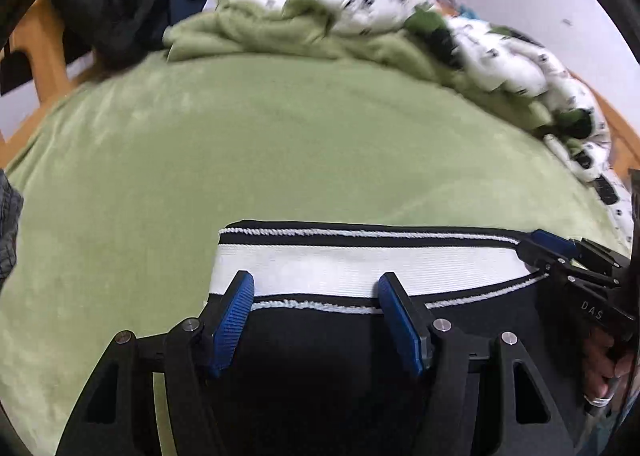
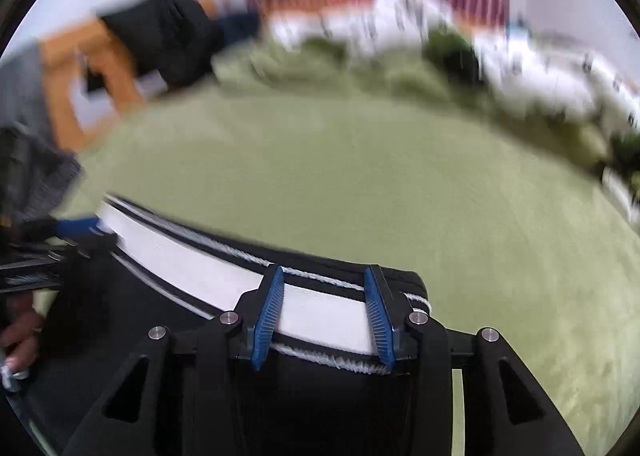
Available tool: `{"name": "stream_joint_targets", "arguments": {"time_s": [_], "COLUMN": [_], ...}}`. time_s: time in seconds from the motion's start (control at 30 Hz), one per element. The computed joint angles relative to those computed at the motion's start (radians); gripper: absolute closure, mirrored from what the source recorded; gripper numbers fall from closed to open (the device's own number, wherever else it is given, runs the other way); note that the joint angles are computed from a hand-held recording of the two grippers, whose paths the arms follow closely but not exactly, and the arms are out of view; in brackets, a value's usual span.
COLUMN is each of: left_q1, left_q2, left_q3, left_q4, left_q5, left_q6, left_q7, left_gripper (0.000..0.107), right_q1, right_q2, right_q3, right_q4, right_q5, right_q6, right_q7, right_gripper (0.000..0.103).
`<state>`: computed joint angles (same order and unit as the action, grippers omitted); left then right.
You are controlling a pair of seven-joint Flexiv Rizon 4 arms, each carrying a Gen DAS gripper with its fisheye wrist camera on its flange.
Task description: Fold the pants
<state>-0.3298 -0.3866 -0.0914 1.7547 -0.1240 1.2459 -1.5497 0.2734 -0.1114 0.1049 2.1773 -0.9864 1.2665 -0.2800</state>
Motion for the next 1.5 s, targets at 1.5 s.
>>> {"name": "stream_joint_targets", "arguments": {"time_s": [1.5], "left_q1": [0.003], "left_q2": [0.599], "left_q3": [-0.024], "left_q4": [0.493], "left_q5": [0.069], "left_q6": [-0.102], "left_q7": [-0.174], "left_gripper": [0.043], "right_q1": [0.051], "right_q2": [0.566], "right_q3": [0.309], "right_q4": [0.305], "right_q5": [0.362], "right_q6": [-0.277], "right_q7": [0.11], "right_gripper": [0.039]}}
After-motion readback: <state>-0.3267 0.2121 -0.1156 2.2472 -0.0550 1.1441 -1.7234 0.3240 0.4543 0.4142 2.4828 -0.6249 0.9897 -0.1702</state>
